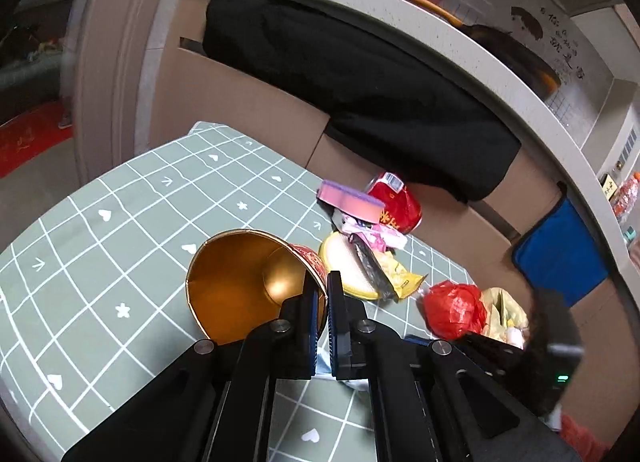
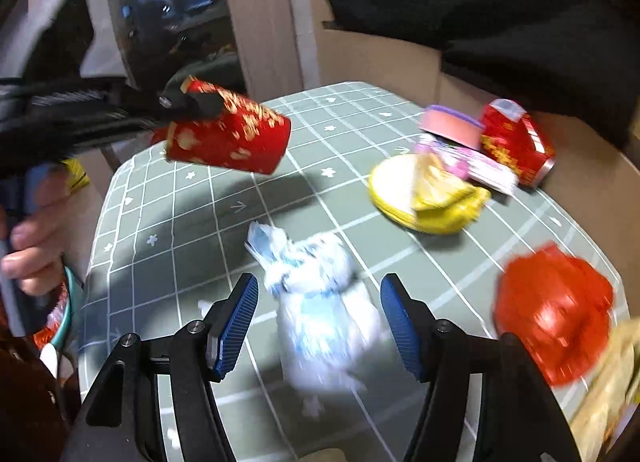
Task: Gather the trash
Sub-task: 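Lift the red cup with the left tool while the right tool grasps the blue-white tissue wad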
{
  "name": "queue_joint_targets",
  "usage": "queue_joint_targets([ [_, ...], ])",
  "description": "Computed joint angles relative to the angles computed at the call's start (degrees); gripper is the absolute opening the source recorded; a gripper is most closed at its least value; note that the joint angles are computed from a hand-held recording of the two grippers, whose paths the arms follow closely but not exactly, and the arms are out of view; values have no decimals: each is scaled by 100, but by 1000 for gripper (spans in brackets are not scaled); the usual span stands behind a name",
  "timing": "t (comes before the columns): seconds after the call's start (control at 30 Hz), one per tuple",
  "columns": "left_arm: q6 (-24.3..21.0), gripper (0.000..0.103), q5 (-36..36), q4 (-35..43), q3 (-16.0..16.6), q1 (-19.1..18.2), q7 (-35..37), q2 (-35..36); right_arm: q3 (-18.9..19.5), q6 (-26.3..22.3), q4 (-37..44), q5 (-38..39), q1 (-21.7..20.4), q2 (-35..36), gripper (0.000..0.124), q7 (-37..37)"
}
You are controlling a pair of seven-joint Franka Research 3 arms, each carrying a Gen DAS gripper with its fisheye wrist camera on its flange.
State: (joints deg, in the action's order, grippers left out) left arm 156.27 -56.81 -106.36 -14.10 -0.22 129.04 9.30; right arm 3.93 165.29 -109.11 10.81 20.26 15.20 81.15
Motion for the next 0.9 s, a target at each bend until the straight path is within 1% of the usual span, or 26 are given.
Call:
queue_joint_targets([
  [0.07, -115, 4, -39, 7, 17, 37, -17, -3, -132, -206, 327, -312, 138, 251, 62, 123],
  [0.17, -195, 4, -103, -33, 38, 60, 29, -36, -459, -396, 633, -909, 429, 505, 61, 577],
  [0.23, -228, 4, -144, -50, 51, 62, 72, -50, -378, -497, 703, -889, 342, 562, 59, 569],
  [0.27, -255, 4, -167, -57, 57, 62, 85, -58, -197, -541, 698, -645, 169, 556, 51, 390],
  [0.3, -280, 4, -181, -66, 64, 58, 89, -71, -40, -564, 674, -391, 20, 532, 51, 216],
  [0.33, -292, 4, -194, -72, 68, 50, 105, -82, 64, -528, 589, -167, -83, 462, 49, 95],
  [0.37, -290, 4, -207, -80, 69, 37, 127, -96, 46, -474, 474, -104, -77, 356, 49, 118],
  [0.43, -299, 4, -246, -111, 64, -1, 187, -146, -257, -346, 239, -464, 174, 138, 48, 577],
  [0.47, -303, 4, -273, -138, 64, -22, 216, -180, -337, -230, 52, -591, 229, -33, 47, 764],
  [0.57, -349, 4, -313, -170, 59, -124, 305, -263, -246, 37, -398, -458, 92, -470, 47, 908],
  [0.63, -391, 4, -352, -193, 54, -204, 384, -333, -260, 231, -740, -507, 46, -820, 47, 1104],
  [0.73, -428, 4, -414, -214, 51, -348, 513, -439, -323, 395, -1068, -1088, 4, -1189, 47, 1692],
  [0.77, -427, 4, -428, -218, 40, -409, 568, -487, -365, 461, -1229, -1499, -28, -1375, 47, 2078],
  [0.8, -408, 4, -445, -220, 36, -470, 617, -527, -333, 484, -1314, -1657, -115, -1483, 47, 2215],
  [0.9, -368, 4, -548, -168, 18, -649, 830, -629, -167, 609, -1677, -2677, -509, -1944, 47, 3238],
])
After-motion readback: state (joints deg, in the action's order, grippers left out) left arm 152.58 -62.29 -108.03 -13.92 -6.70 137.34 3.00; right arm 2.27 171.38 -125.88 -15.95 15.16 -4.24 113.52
